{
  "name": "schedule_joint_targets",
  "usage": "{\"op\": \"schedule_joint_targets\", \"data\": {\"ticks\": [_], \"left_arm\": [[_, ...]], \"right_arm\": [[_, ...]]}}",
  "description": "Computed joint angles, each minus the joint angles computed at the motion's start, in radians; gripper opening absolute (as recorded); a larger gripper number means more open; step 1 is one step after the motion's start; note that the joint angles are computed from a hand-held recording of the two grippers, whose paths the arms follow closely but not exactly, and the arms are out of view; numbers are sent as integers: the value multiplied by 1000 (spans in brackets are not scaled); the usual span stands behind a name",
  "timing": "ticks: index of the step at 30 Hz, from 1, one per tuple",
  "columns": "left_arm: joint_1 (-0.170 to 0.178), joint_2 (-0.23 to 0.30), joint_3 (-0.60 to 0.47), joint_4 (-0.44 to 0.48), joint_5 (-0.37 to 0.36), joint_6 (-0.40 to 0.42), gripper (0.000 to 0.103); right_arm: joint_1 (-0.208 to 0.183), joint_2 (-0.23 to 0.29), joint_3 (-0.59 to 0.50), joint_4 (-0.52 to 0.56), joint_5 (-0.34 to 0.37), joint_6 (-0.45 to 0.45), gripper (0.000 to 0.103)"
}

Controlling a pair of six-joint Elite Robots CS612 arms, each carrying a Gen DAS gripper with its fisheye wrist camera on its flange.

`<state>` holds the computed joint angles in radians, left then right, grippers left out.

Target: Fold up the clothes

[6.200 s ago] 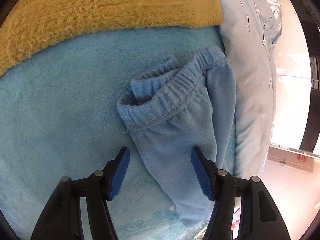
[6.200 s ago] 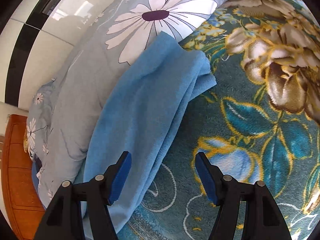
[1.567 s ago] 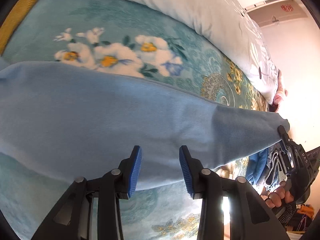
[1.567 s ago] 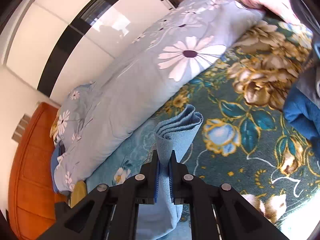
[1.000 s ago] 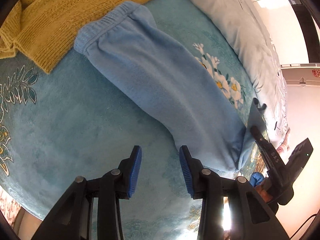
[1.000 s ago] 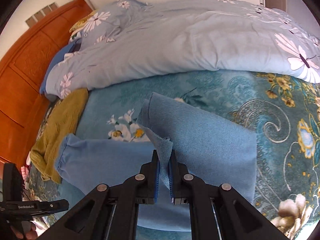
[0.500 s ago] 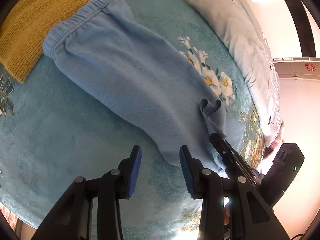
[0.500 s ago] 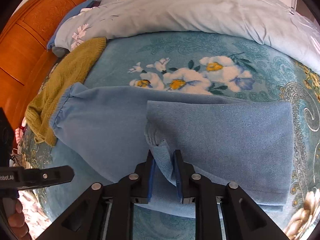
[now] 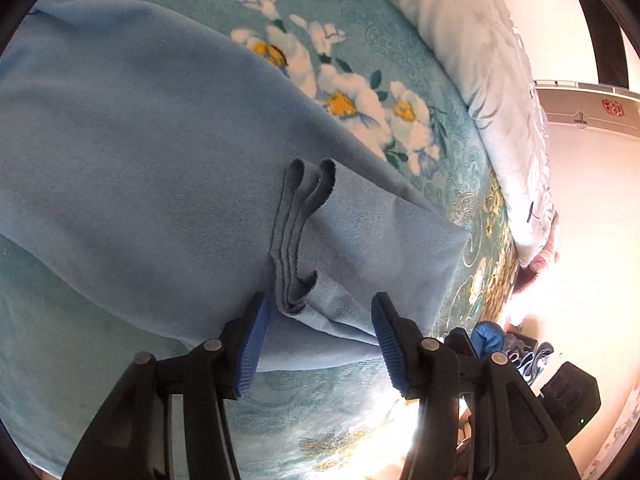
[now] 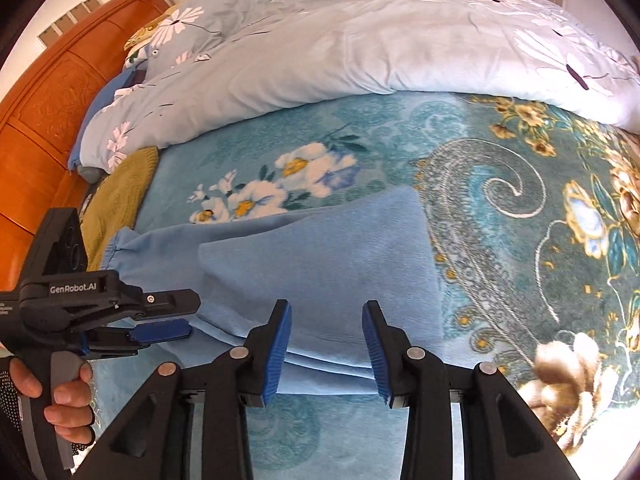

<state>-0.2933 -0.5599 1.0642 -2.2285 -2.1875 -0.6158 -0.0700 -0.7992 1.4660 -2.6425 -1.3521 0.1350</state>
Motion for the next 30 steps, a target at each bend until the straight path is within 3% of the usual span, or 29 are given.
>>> {"op": "schedule_joint_targets", "data": {"ticks": [6,10,12,13,15,19,23,27,30], "left_arm": [[3,25,-4,-42,-37,-231,54],[-2,22,0,-59,-3,-277,48],[-5,16,7,-60,14,-276,37],[-6,12,11,-61,27,-267,25],[-10,4,19,-74,54,-234,10],[-17,2,4,-101,54,-95,9],[-15,3,-1,-290,-24,13,9],[-24,-9,-11,-200,72,175,9],[-14,-2,6,-141,101,174,9]], "right_arm": [[-15,-15,45,-32,11,43,40],[-19,-15,55,-48,15,73,40],[-21,-15,57,-51,17,80,40],[-23,-15,58,-53,16,79,40],[-25,-15,58,-52,12,78,40],[-33,-16,61,-54,5,92,40],[-37,-18,64,-63,-11,106,40],[-36,-16,61,-60,-12,100,40],[-32,-13,54,-50,-2,93,40]]}}
